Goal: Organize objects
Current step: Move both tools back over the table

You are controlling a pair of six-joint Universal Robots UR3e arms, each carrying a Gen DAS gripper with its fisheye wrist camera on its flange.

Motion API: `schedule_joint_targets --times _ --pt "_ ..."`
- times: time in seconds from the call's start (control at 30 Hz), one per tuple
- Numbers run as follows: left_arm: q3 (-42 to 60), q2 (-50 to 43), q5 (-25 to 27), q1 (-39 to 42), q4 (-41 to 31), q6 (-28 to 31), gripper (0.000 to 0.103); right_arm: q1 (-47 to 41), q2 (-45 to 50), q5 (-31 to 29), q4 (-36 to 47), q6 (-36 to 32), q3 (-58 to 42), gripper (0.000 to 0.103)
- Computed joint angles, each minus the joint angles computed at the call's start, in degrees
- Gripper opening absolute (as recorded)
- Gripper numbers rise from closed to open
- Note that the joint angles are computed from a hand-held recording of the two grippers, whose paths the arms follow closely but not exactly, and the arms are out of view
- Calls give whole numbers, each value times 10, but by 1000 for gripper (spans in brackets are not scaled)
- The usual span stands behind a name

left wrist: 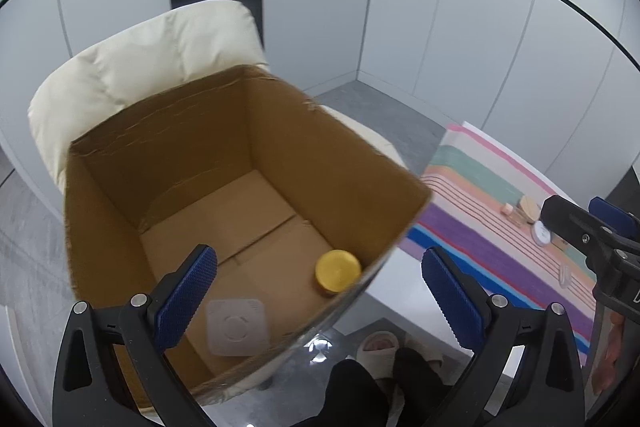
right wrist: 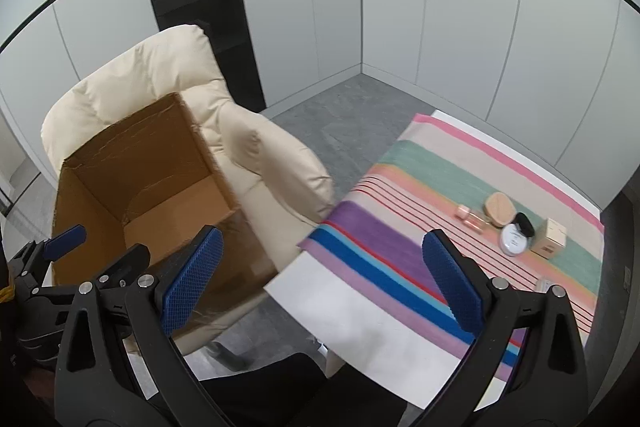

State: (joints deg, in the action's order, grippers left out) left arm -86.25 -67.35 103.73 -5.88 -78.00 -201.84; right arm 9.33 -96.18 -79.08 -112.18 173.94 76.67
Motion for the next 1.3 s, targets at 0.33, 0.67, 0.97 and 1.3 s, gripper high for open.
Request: schedule_joint_targets --times 0.33,0.67,0.97,1.3 --pt "27 -62 9 -48 31 -20 103 -90 -48 29 21 -34 33 102" --pt "80 -139 15 -107 56 -40 103 -202 -106 73 62 -91 72 102" --pt "171 -236 30 -180 54 -56 103 -330 -153 121 116 -161 96 102" --pt "291 -342 40 -248 29 -64 103 -484 -187 179 205 -245 93 102"
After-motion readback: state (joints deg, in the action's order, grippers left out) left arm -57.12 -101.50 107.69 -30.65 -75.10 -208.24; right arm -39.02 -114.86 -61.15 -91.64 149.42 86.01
